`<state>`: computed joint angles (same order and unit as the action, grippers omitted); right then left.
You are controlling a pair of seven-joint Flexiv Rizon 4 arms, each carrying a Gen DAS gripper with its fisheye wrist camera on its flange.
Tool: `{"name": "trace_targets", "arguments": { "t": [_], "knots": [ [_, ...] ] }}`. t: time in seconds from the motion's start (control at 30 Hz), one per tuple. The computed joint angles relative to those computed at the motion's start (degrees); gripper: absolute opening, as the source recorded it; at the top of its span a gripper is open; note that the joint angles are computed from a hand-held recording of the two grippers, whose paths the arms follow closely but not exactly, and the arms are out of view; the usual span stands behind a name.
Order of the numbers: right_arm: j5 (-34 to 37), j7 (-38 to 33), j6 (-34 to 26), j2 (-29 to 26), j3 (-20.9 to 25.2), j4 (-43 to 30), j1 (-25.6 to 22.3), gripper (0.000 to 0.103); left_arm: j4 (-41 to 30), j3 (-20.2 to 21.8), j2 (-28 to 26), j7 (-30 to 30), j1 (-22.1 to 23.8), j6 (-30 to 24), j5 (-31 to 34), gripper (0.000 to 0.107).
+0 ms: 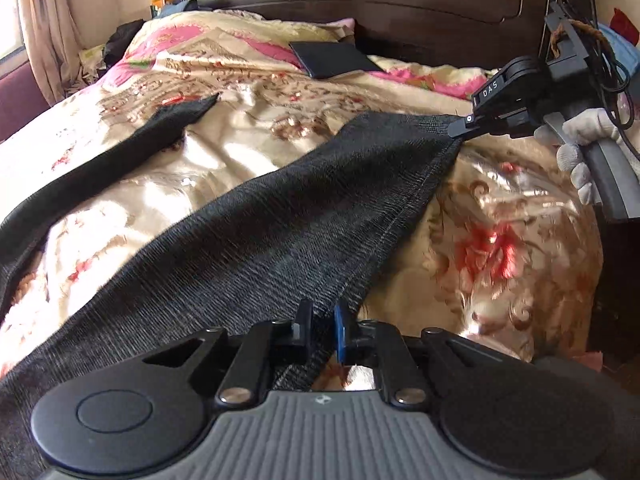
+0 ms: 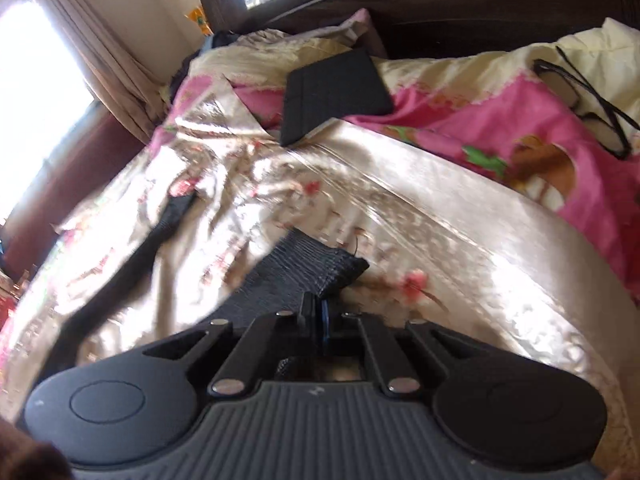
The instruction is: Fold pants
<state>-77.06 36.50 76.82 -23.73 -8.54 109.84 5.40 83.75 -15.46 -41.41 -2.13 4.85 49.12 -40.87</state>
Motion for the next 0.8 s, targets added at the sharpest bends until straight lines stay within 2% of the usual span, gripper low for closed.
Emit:
{"name": "trace_targets", "arguments": {
  "t": [0.03, 0.07, 0.13, 0.2, 0.23, 0.33, 0.43, 0.53, 0.6, 0.67, 0.73, 0.8],
  "knots": [
    [6.8, -6.5, -2.0, -0.9, 2.5, 0.1, -0.4, 0.011, 0.5, 0.3, 0.3, -0.2, -0.1, 0.2, 0.1, 0.028],
    [9.9, -9.3, -3.8, -1.1, 3.2, 0.2, 0.3, 0.011, 1.3, 0.1, 0.9, 0.0, 0.3, 0.2, -0.4, 0.028],
    [7.1, -7.9, -5.9, 0.2, 0.8, 0.9, 3.5, 0.011, 2.3, -0.2, 2.2, 0.0, 1.4, -0.3, -2.1, 0.030],
    [3.5, -5.9, -8.2, 2.0, 0.3, 1.6, 4.7, 0.013, 3.1, -0.4, 3.1, 1.1, 2.5, 0.4, -4.2, 0.035],
    [2.3, -5.1, -9.7, 3.0, 0.7, 2.0, 4.9, 0.016, 3.6, -0.4, 3.5, 1.9, 3.0, 1.4, -5.4, 0.037],
    [-0.2, -6.7, -14.8, 4.6, 2.8, 1.0, 5.5, 0.016, 4.2, 0.5, 3.4, 3.3, 3.7, 5.3, -7.2, 0.039],
    [-1.7, -9.7, -16.1, 3.6, 4.5, -2.3, 6.2, 0.021, 3.6, 2.4, 2.1, 1.1, 4.1, 9.0, -6.3, 0.039],
    [-1.6, -10.6, -7.2, -1.1, 4.9, -8.2, 5.6, 0.030, 1.4, 3.9, 0.5, -4.1, 5.7, 7.8, -4.4, 0.039],
    [3.2, -15.5, -1.8, -6.3, 5.4, -13.7, 6.0, 0.029, -0.3, 5.3, -0.8, -7.0, 5.9, 8.6, -1.8, 0.040],
    [8.9, -20.0, 0.5, -11.3, 6.2, -19.4, 6.5, 0.030, -1.3, 5.3, -2.1, -8.2, 6.7, 10.7, -0.1, 0.047],
    [18.1, -28.6, 0.8, -17.8, 10.7, -27.1, 5.3, 0.030, -2.7, 5.0, -2.9, -10.6, 8.1, 10.3, 0.6, 0.047],
    [24.1, -35.4, -0.5, -23.1, 14.5, -34.1, 4.6, 0.030, -3.5, 3.8, -2.8, -12.3, 9.8, 9.6, -0.1, 0.046]
  ]
}}
